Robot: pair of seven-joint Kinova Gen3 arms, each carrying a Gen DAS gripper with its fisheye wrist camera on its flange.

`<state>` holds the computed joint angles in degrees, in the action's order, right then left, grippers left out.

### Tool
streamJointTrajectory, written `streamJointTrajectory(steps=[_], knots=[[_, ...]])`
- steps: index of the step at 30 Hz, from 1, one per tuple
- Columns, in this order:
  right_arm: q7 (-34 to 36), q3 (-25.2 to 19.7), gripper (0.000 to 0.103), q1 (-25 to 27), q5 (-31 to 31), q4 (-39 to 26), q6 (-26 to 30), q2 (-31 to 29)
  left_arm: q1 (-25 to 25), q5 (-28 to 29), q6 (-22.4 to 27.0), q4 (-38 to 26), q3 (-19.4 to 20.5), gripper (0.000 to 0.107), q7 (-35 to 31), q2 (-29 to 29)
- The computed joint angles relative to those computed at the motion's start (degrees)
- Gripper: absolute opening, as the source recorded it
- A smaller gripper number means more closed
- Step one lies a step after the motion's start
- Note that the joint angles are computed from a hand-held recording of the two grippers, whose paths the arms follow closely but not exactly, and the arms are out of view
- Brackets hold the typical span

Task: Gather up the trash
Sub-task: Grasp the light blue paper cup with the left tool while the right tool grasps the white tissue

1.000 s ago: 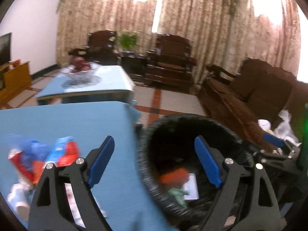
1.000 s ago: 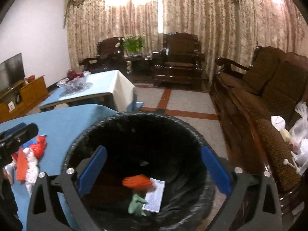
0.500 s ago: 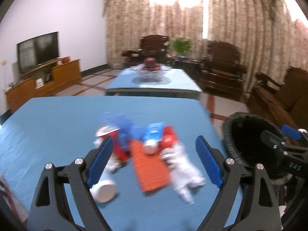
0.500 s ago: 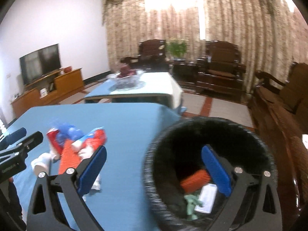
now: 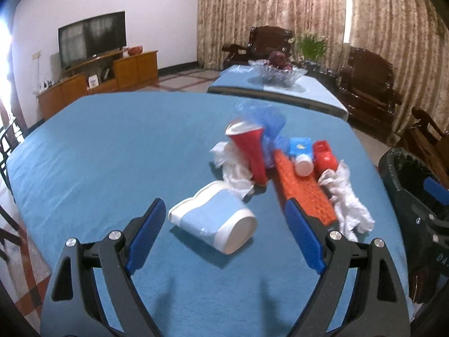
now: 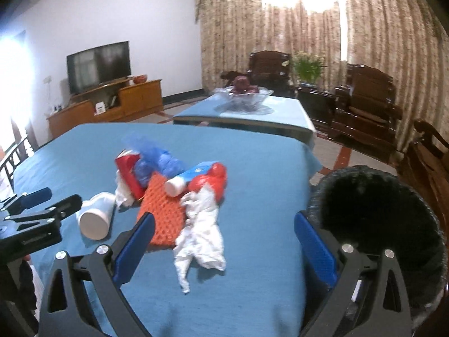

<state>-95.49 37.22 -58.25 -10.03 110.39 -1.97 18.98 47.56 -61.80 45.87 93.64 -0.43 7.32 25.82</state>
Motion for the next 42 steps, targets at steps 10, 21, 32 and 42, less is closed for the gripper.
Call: streamJointTrajectory(steps=[10, 21, 32, 42], knots=[[0.3, -9.1, 0.097, 8.0, 1.7, -2.2, 0.5, 1.6, -2.5, 6.8, -4.3, -1.6, -1.5, 0.084, -2.9, 3.0], [-3.0, -14.6, 0.096, 13.7, 5.5, -4.7, 2.7, 3.7, -4.3, 14.2, -7.2, -4.7, -4.2, 0.083, -8.7, 5.7], [-7.3, -22.6, 0.083, 20.7, 10.8, -8.4, 7.4, 5.5, -3.4, 16.6, -10.6, -3.0, -6.9, 0.070, -11.1, 4.8], [-7.9, -35.5, 0.037, 31.8, 14.2, -15.3, 18.1, 8.3, -2.2, 15.4, -11.8, -1.3, -7.6, 0.065, -9.5, 3.8]])
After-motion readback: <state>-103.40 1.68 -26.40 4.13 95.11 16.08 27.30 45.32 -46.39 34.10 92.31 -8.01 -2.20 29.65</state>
